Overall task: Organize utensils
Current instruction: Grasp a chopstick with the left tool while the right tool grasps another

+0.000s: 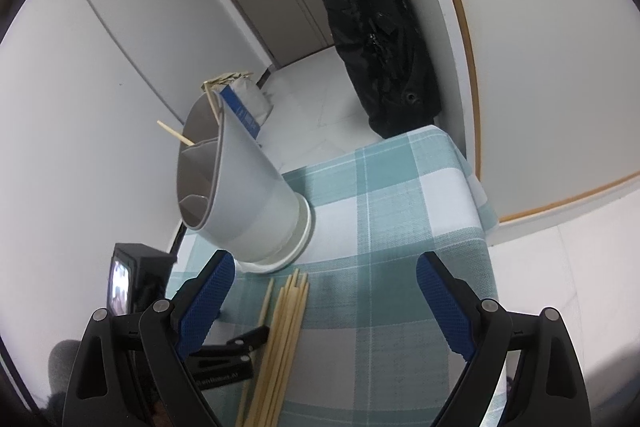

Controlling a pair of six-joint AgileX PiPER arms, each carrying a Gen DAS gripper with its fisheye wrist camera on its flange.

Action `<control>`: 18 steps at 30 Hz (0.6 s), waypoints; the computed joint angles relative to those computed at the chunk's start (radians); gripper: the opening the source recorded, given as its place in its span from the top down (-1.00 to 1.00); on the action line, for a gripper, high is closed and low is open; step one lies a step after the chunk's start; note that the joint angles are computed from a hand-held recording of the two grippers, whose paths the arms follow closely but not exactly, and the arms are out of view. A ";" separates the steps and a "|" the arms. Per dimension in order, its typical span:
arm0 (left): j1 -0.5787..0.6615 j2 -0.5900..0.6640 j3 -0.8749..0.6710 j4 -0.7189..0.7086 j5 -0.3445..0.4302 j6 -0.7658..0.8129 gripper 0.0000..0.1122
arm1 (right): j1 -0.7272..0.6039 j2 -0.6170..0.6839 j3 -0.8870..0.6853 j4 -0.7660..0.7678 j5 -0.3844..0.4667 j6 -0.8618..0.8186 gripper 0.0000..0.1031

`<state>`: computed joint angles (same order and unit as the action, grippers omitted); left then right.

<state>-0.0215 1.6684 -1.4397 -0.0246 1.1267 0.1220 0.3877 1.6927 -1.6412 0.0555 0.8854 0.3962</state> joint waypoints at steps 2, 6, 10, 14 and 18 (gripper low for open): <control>-0.010 0.006 -0.008 0.014 -0.009 -0.010 -0.38 | -0.002 0.010 -0.008 -0.005 0.005 0.003 -0.80; -0.056 -0.013 0.009 0.065 -0.047 -0.027 -0.19 | -0.003 0.016 -0.012 -0.003 0.007 -0.009 -0.80; -0.087 -0.036 0.027 0.045 -0.052 -0.009 0.28 | -0.007 0.025 -0.016 0.009 0.010 -0.027 -0.80; -0.079 -0.043 0.026 -0.019 -0.034 0.018 0.62 | -0.017 0.035 -0.020 0.028 0.016 -0.033 -0.80; -0.081 -0.030 0.016 -0.046 -0.044 0.043 0.82 | -0.022 0.044 -0.027 0.043 0.023 -0.032 -0.80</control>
